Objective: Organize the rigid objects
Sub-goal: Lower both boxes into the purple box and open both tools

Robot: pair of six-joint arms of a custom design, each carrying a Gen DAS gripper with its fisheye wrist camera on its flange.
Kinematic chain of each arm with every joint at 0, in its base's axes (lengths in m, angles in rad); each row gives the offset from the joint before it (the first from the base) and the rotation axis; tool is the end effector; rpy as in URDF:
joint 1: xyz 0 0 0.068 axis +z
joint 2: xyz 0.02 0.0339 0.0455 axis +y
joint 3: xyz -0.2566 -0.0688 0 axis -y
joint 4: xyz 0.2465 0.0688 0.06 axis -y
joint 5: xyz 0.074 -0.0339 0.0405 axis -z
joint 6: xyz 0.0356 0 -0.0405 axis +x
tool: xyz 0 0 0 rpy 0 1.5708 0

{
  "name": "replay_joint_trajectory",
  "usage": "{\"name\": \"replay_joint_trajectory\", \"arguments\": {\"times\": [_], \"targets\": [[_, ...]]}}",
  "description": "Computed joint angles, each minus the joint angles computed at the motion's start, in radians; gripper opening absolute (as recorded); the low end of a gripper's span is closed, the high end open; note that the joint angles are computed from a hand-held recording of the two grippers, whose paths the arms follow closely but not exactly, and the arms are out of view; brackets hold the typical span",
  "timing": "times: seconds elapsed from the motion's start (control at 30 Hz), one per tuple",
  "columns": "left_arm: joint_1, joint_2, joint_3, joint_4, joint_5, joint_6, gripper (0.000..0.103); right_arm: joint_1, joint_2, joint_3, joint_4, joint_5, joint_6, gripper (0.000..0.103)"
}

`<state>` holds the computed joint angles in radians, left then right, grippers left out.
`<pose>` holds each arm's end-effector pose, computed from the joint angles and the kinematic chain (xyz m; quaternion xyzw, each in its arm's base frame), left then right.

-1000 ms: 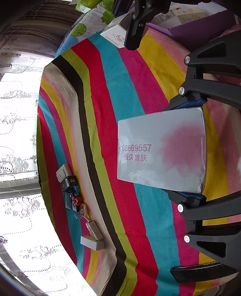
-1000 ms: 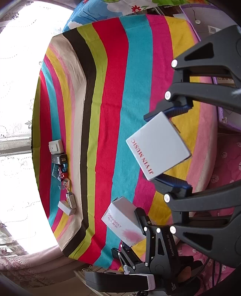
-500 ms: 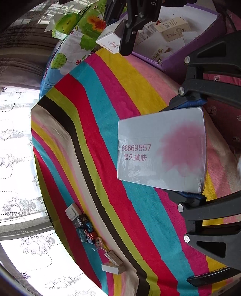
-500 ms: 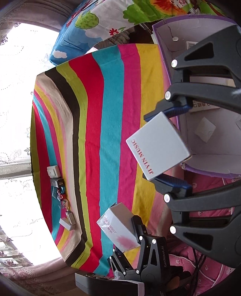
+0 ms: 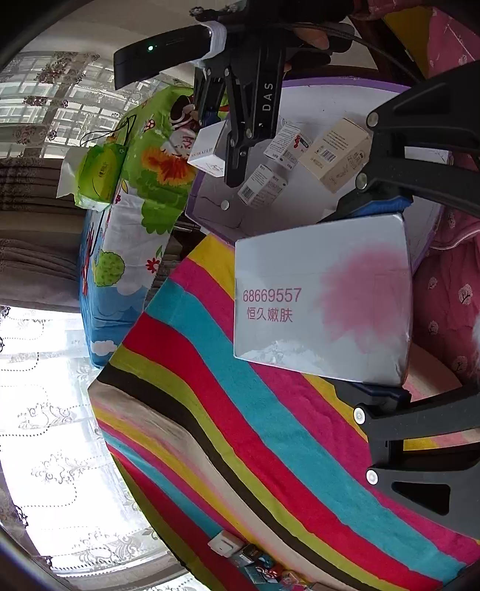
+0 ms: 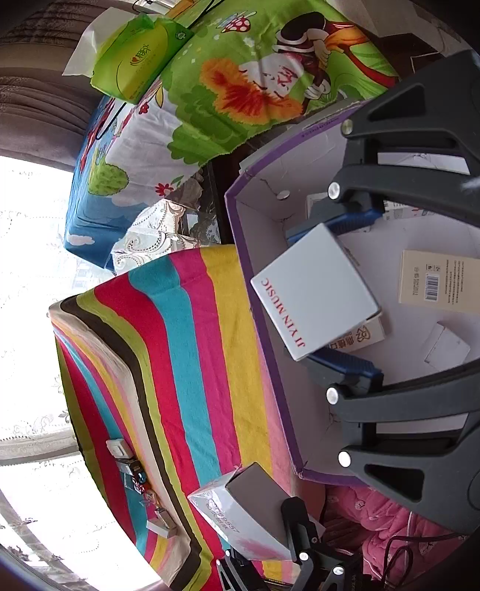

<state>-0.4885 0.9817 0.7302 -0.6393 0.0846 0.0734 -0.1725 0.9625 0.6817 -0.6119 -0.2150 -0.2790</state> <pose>0.1751 -0.0965 0.2385 0.2747 0.9011 -0.1077 0.3178 0.1935 -0.0260 0.2287 -0.0855 0.9344 0.0246 0.3449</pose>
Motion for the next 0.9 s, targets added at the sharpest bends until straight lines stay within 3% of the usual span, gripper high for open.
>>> {"name": "replay_joint_trajectory", "arguments": {"times": [0.1, 0.17, 0.2, 0.23, 0.3, 0.4, 0.63, 0.77, 0.9], "targets": [[-0.087, 0.011, 0.003, -0.006, 0.088, 0.005, 0.067, -0.092, 0.004, 0.004, -0.016, -0.004, -0.051, 0.059], [-0.142, -0.001, -0.011, 0.016, 0.129, 0.013, 0.068, -0.118, 0.008, 0.003, 0.003, 0.057, -0.049, 0.063], [-0.174, -0.017, -0.028, 0.037, 0.108, 0.008, 0.070, -0.130, 0.015, 0.004, 0.015, 0.095, -0.035, 0.068], [-0.198, -0.032, -0.043, 0.056, 0.073, 0.000, 0.072, -0.148, 0.032, 0.012, 0.025, 0.111, -0.014, 0.081], [-0.173, -0.046, -0.062, 0.073, 0.037, -0.004, 0.075, -0.186, 0.058, 0.036, 0.029, 0.065, 0.028, 0.085], [0.022, -0.049, -0.082, 0.082, 0.086, 0.024, 0.075, -0.137, 0.082, 0.065, 0.023, 0.012, 0.090, 0.085], [0.671, 0.104, -0.077, 0.218, 0.127, 0.180, 0.079, 0.374, 0.272, 0.158, 0.114, 0.152, 0.245, 0.085], [0.921, 0.346, 0.021, 0.369, 0.075, 0.226, 0.080, 0.611, 0.536, 0.352, 0.178, 0.185, 0.275, 0.085], [1.082, 0.602, 0.185, 0.448, 0.000, 0.159, 0.080, 0.736, 0.879, 0.688, 0.172, 0.197, 0.277, 0.085]]}}
